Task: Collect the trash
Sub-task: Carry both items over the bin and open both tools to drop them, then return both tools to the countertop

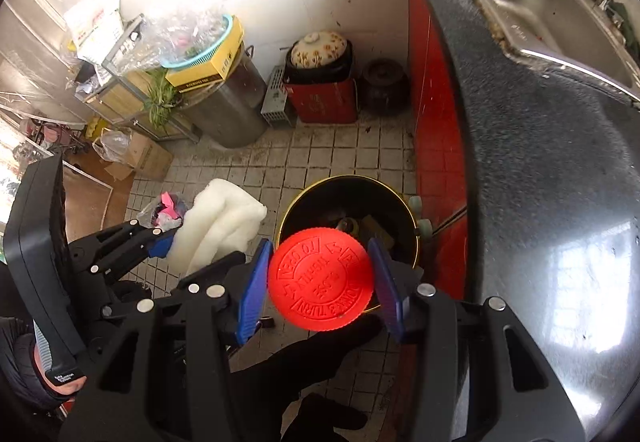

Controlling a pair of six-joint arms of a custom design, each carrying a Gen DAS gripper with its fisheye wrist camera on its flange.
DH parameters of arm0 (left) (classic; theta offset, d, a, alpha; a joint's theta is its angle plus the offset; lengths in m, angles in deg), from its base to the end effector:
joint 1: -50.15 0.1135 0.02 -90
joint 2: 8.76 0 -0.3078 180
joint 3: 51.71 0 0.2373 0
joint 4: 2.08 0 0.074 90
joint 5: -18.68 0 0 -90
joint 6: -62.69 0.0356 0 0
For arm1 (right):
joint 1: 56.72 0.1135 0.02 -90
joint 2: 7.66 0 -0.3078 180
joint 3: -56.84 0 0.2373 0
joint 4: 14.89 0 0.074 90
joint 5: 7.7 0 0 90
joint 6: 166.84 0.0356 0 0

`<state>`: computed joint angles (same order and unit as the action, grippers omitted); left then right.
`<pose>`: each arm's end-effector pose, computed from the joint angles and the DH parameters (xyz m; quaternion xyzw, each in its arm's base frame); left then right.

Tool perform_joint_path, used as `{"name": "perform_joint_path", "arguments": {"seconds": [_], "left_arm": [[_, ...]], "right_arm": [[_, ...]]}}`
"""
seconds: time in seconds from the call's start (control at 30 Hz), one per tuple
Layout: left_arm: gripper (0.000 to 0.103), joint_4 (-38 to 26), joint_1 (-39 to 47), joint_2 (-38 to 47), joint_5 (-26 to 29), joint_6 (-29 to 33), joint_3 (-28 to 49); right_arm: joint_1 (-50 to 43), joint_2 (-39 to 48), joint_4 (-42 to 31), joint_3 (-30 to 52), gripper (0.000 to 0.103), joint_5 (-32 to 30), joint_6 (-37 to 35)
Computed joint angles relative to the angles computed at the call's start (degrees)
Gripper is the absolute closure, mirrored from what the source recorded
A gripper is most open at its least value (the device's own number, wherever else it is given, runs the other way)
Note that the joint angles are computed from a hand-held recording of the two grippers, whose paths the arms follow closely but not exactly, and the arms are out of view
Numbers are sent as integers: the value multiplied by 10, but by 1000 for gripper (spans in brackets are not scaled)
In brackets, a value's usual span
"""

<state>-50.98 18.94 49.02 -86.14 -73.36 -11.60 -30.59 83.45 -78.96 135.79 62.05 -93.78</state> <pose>0.1117 -0.0570 0.2024 -0.1514 0.9595 -0.0270 0.2361 0.2491 0.1359 0.2669 -0.3784 0.9014 0.1834 0.1036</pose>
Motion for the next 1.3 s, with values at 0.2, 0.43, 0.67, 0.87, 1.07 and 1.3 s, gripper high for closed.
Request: {"name": "perform_joint_path", "arguments": {"seconds": [0.2, 0.43, 0.67, 0.87, 1.07, 1.3], "left_arm": [[64, 80, 68, 35, 39, 58, -34], [26, 104, 118, 42, 61, 95, -38], [26, 69, 117, 34, 51, 112, -13], [26, 12, 62, 18, 15, 93, 40], [21, -21, -75, 66, -41, 69, 148], [20, 19, -223, 236, -32, 155, 330]], "right_arm": [[14, 54, 24, 21, 54, 7, 8], [5, 62, 32, 32, 34, -1, 6], [-21, 41, 13, 40, 33, -13, 3], [-80, -15, -32, 49, 31, -34, -9], [-249, -103, -115, 69, 25, -64, -69], [-632, -112, -259, 162, 24, -122, -245]]}}
